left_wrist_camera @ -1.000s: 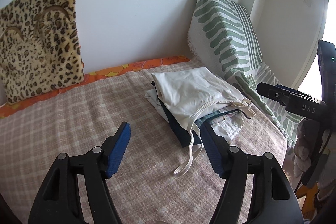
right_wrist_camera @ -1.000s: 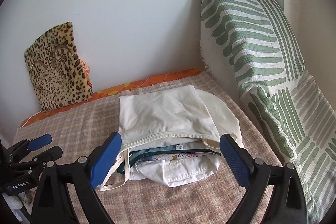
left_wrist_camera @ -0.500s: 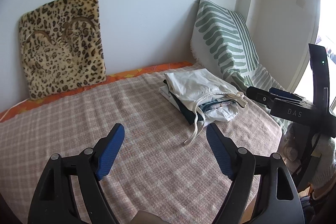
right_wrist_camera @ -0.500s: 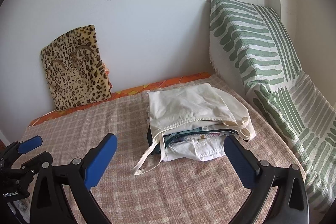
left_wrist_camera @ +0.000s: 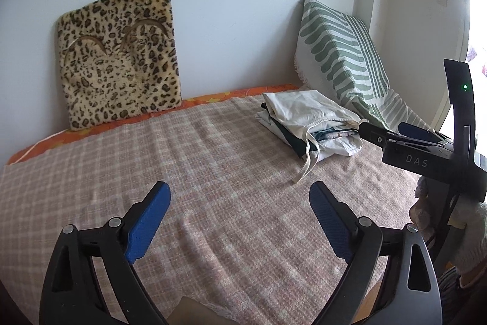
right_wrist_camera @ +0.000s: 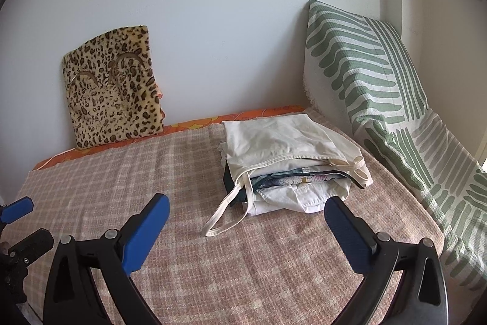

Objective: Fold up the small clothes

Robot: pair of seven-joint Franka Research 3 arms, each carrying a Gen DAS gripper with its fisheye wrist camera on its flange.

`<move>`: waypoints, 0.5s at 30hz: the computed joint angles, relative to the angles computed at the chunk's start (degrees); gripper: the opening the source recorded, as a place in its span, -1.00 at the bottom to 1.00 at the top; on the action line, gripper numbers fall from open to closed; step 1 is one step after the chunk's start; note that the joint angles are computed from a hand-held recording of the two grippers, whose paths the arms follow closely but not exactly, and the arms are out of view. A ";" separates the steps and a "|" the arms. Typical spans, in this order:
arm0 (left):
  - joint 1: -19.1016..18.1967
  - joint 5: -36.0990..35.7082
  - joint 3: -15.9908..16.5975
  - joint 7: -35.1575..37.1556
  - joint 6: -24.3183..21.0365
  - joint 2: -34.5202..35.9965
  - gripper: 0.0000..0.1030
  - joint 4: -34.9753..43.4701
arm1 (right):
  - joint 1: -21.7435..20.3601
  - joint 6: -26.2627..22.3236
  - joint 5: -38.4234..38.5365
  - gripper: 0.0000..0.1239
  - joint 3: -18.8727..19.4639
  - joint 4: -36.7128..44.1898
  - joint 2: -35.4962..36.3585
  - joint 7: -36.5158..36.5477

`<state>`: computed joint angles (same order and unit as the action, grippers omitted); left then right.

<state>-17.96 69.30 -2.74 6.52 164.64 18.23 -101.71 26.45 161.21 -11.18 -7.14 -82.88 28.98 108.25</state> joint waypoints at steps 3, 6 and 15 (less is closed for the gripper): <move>-0.27 1.92 0.45 -1.68 0.13 0.20 0.80 -0.37 | 0.42 -0.07 -0.21 0.66 -0.36 0.45 0.85 0.65; 0.08 0.51 -0.16 1.23 -0.92 0.50 0.80 -0.54 | 0.54 -0.35 0.29 0.66 -0.58 1.19 1.77 2.05; 0.08 6.75 0.28 -5.08 -2.11 -0.29 0.99 -1.94 | 1.36 -0.42 -0.85 0.66 -1.69 1.95 2.91 4.29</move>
